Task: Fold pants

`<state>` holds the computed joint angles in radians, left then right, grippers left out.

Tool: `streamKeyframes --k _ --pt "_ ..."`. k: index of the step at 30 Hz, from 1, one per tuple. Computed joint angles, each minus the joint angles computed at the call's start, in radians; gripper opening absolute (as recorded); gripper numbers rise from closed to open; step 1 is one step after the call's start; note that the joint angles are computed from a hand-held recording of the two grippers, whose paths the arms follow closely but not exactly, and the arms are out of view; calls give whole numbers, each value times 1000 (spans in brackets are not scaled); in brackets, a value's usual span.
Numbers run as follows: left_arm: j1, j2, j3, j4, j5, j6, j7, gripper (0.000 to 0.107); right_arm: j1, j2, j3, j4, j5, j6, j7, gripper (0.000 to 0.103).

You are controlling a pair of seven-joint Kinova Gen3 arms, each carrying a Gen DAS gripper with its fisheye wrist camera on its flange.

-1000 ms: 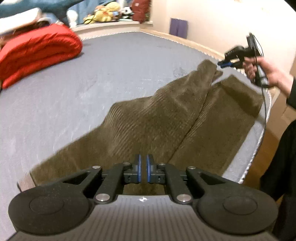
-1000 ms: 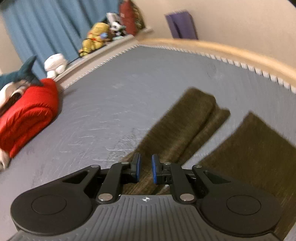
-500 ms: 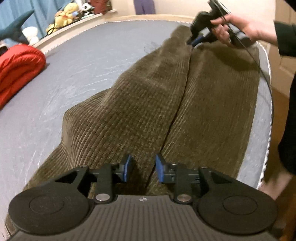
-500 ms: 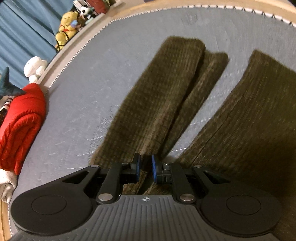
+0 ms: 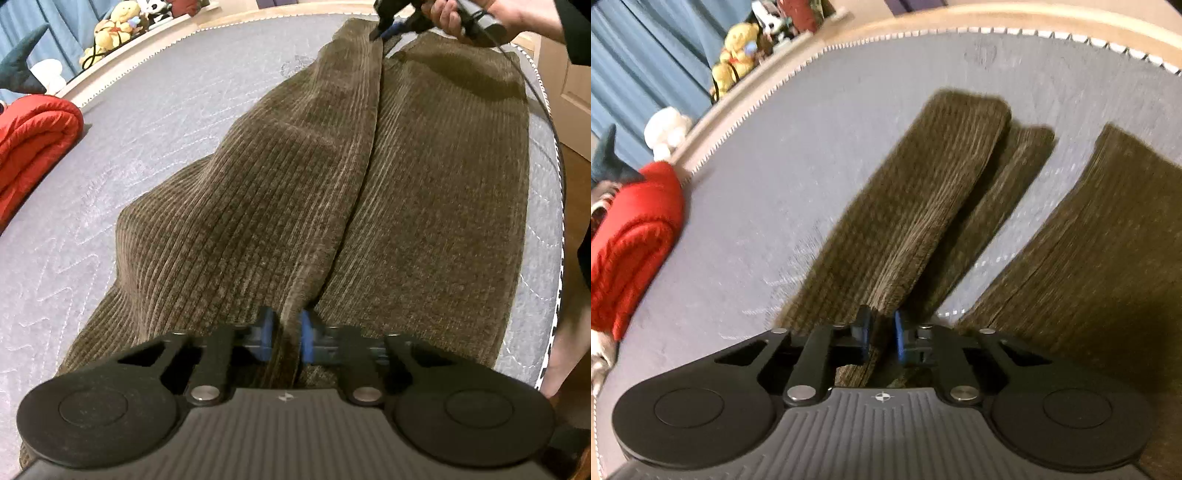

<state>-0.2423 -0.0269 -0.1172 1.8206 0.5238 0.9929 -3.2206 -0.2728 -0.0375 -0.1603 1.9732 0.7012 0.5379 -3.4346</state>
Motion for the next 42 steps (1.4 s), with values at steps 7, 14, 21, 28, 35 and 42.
streamKeyframes --k 7,14,21,28,35,42 --pt "-179 -35 52 -47 143 142 -88 7 29 -139 -158 -3 137 165 -88 6" --pt "-99 -14 -216 -151 187 427 -244 6 82 -285 -333 -71 -69 424 138 5" --pt "-199 -3 -99 -171 -6 531 -394 8 -123 -371 -185 -8 -351 513 296 9" --pt "-298 74 -63 -291 228 695 -124 44 171 -570 -149 195 -393 392 72 31" --pt "-221 36 -65 -236 234 466 91 44 321 -595 -70 358 -493 181 162 33" --pt "-170 24 -52 -207 203 397 149 44 420 -474 -165 348 -432 115 226 6"
